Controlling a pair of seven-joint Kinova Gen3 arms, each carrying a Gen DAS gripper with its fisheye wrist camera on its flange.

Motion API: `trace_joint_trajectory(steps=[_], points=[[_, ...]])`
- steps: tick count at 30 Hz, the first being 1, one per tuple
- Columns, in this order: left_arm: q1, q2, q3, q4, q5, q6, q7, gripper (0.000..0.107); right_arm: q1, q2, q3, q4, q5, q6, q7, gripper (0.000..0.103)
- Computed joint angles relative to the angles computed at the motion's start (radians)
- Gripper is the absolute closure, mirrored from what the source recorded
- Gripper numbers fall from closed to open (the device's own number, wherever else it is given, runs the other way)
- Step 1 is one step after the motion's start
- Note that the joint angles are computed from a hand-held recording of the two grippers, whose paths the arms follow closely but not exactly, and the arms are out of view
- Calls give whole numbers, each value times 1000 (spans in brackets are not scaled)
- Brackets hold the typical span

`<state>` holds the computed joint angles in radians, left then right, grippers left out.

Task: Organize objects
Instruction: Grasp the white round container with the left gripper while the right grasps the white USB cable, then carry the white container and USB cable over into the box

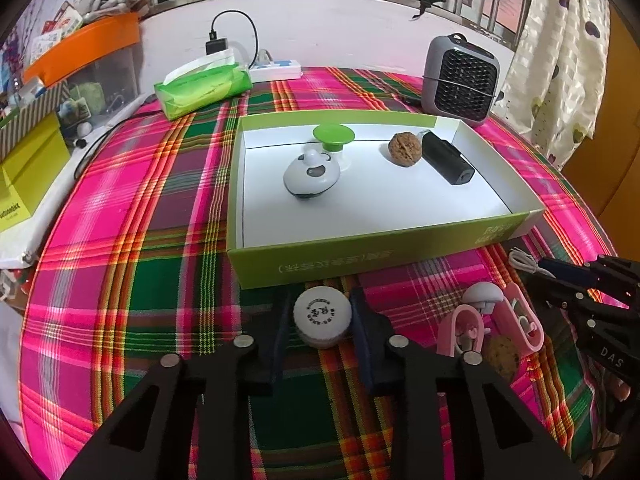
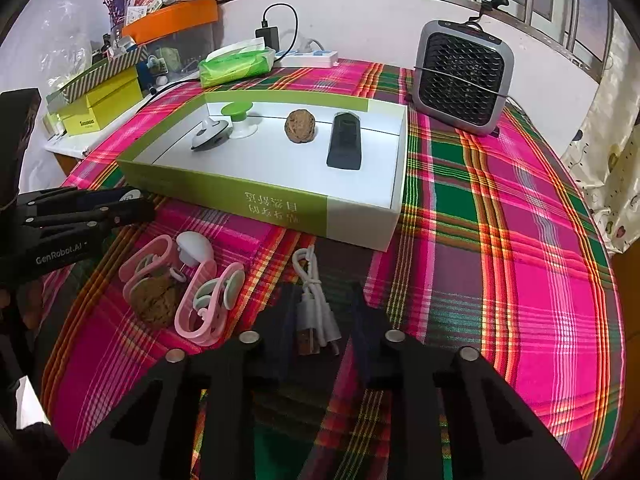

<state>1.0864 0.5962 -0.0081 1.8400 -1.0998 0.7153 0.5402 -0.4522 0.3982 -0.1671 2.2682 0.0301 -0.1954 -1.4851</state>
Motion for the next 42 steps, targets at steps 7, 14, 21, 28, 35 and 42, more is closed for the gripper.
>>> trace_joint_trajectory(steps=[7, 14, 21, 28, 35, 42], points=[[-1, 0, 1, 1, -2, 0, 1, 82, -13, -2, 11, 6, -9, -6, 1, 83], [-2, -1, 1, 4, -5, -3, 5, 82, -17, -2, 15, 6, -12, -7, 4, 83], [-3, 0, 3, 2, -3, 0, 2, 82, -11, -2, 10, 6, -12, -8, -1, 84], [-1, -7, 2, 7, -9, 2, 8, 82, 23, -8, -19, 10, 7, -15, -20, 84], [6, -30, 15, 0, -30, 40, 5, 82, 111, -27, -101, 8, 76, -9, -76, 84], [-18, -51, 36, -5, -52, 53, -5, 82, 199, -49, -191, -12, 171, 9, -148, 84]])
